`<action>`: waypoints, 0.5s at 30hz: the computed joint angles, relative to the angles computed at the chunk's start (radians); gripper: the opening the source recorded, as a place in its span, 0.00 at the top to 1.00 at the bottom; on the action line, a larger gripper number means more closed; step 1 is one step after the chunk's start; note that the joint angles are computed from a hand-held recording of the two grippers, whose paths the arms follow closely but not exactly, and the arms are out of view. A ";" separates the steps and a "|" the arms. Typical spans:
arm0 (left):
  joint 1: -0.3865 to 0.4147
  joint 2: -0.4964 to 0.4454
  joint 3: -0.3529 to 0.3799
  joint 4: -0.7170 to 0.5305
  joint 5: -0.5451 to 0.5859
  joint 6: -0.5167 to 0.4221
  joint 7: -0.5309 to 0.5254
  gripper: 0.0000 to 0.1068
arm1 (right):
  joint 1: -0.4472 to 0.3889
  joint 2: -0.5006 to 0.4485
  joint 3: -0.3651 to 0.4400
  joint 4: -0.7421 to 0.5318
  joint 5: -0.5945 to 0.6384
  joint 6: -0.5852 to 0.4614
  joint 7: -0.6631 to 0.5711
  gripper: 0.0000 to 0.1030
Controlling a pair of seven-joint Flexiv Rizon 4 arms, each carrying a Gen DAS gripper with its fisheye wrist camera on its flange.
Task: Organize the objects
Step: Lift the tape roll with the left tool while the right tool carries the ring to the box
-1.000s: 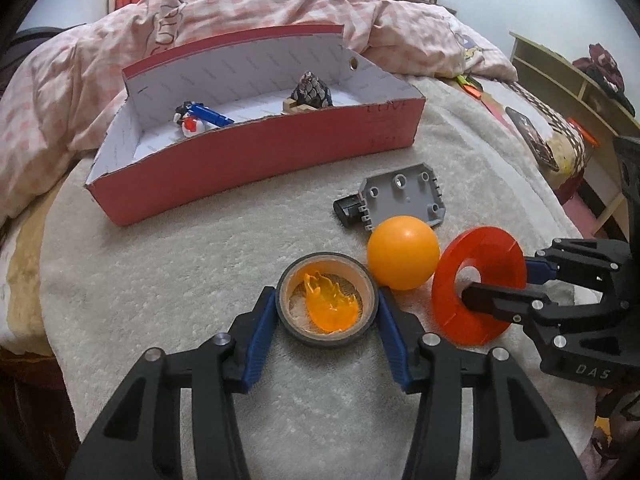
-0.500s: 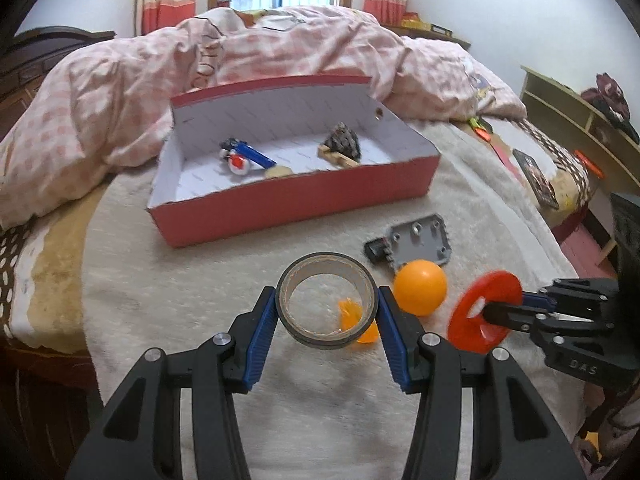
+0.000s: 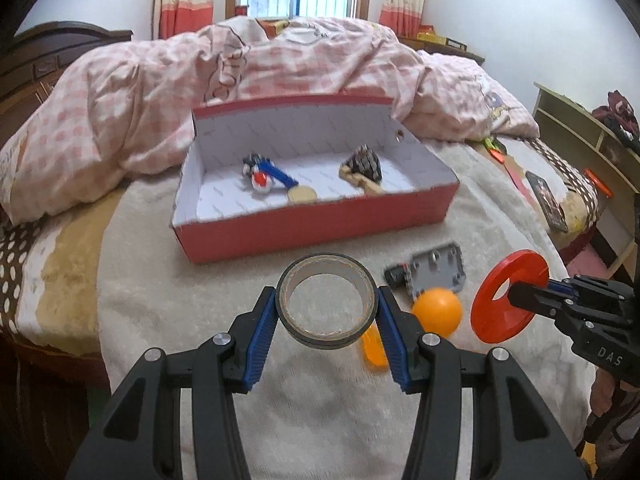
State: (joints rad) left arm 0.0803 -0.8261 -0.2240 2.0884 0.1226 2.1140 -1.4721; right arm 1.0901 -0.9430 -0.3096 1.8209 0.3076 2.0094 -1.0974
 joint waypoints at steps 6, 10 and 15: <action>-0.085 -0.009 0.062 -0.083 -0.122 -0.020 -0.015 0.54 | -0.009 -0.028 -0.038 -0.076 -0.022 -0.035 0.006 0.88; -0.111 -0.029 0.078 -0.143 -0.177 -0.055 -0.018 0.54 | -0.028 -0.050 -0.051 -0.136 -0.050 -0.057 0.023 0.88; -0.162 -0.058 0.120 -0.223 -0.254 -0.105 -0.004 0.54 | -0.035 -0.071 -0.087 -0.197 -0.079 -0.096 0.058 0.88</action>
